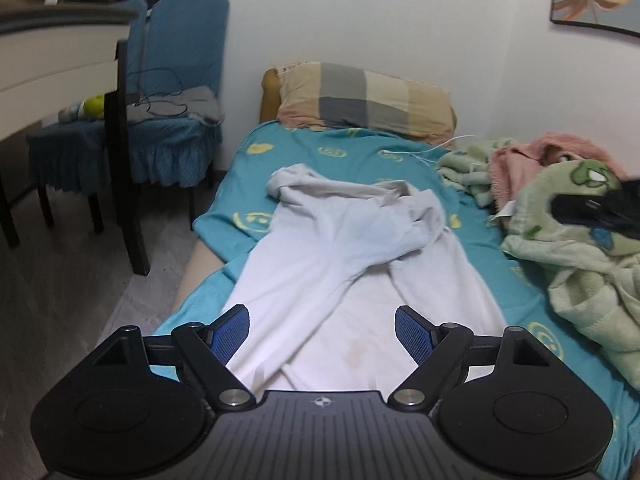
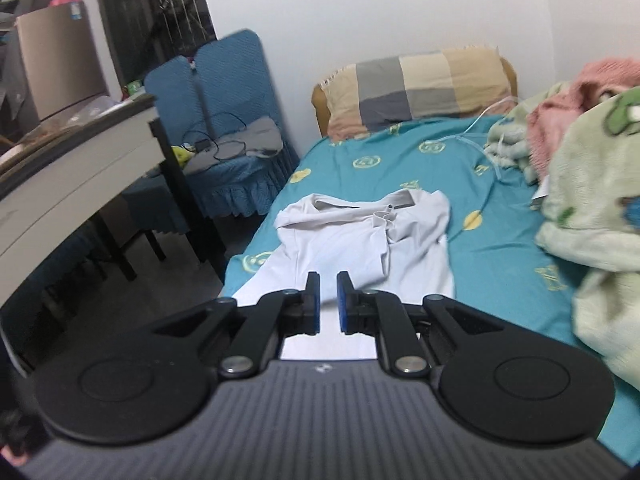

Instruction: Fold clothes

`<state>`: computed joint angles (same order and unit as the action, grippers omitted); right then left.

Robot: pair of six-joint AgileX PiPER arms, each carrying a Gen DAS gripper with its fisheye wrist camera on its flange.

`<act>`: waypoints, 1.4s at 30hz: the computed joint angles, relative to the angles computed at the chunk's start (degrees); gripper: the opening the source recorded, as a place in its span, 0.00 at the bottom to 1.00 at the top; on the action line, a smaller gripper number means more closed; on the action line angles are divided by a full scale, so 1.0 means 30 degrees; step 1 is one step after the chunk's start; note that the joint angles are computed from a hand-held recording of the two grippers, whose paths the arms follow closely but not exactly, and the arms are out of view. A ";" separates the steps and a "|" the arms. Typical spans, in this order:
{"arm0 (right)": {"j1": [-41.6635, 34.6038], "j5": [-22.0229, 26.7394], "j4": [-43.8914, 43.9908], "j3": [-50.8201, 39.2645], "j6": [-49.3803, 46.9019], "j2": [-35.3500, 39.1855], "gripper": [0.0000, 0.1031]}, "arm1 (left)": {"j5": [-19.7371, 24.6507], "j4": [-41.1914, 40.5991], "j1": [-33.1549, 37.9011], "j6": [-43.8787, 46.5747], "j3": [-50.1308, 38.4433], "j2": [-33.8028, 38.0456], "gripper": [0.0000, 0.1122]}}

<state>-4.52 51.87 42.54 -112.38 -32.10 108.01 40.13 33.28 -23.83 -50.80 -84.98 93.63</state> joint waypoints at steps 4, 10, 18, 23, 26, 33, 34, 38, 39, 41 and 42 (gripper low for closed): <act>-0.1385 0.0370 0.1364 0.3913 -0.2057 -0.3008 0.12 | 0.0298 -0.1382 -0.0812 -0.0446 0.0118 -0.0115 0.73; -0.2414 0.0231 0.2213 0.6747 -0.3545 -0.4801 0.13 | 0.1798 0.0632 -0.2416 -0.2543 0.1000 -0.0612 0.73; -0.3644 0.1041 0.3886 0.7573 -0.4743 -0.3984 0.61 | 0.3034 -0.6484 0.2594 0.4023 0.0542 -0.2936 0.74; -0.3765 0.1936 0.3685 0.6871 -0.3926 -0.3164 0.61 | 0.5075 -1.4740 1.0122 1.3571 -0.0492 -0.3133 0.80; -0.3635 0.2150 0.3497 0.6596 -0.3553 -0.2875 0.61 | 0.6178 -1.9186 1.4735 1.9010 0.0704 -0.2953 0.80; -0.2887 0.2888 0.2078 0.5720 -0.1827 -0.2278 0.61 | 0.7662 -2.5791 2.0481 2.8114 0.6969 -0.2321 0.77; -0.2739 0.2840 0.1900 0.5704 -0.1718 -0.2278 0.61 | 0.7930 -2.6345 2.0983 2.9100 0.7768 -0.2048 0.77; -0.2071 0.2606 0.0952 0.5561 -0.1233 -0.2244 0.61 | 0.8558 -2.7074 2.1508 3.1494 0.9786 -0.1523 0.73; -0.1939 0.2558 0.0789 0.5584 -0.1170 -0.2258 0.61 | 0.8761 -2.7225 2.1481 3.1887 1.0070 -0.1483 0.69; -0.1744 0.2523 0.0494 0.5562 -0.1043 -0.2255 0.61 | 0.9013 -2.6993 2.1283 3.2110 1.0101 -0.1658 0.54; -0.1713 0.2544 0.0398 0.5511 -0.0910 -0.2220 0.61 | 0.9007 -2.6710 2.1100 3.2064 1.0040 -0.1904 0.38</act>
<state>-9.66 59.50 43.74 -95.84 -34.83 101.35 67.15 -46.85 39.47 45.39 -54.86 87.92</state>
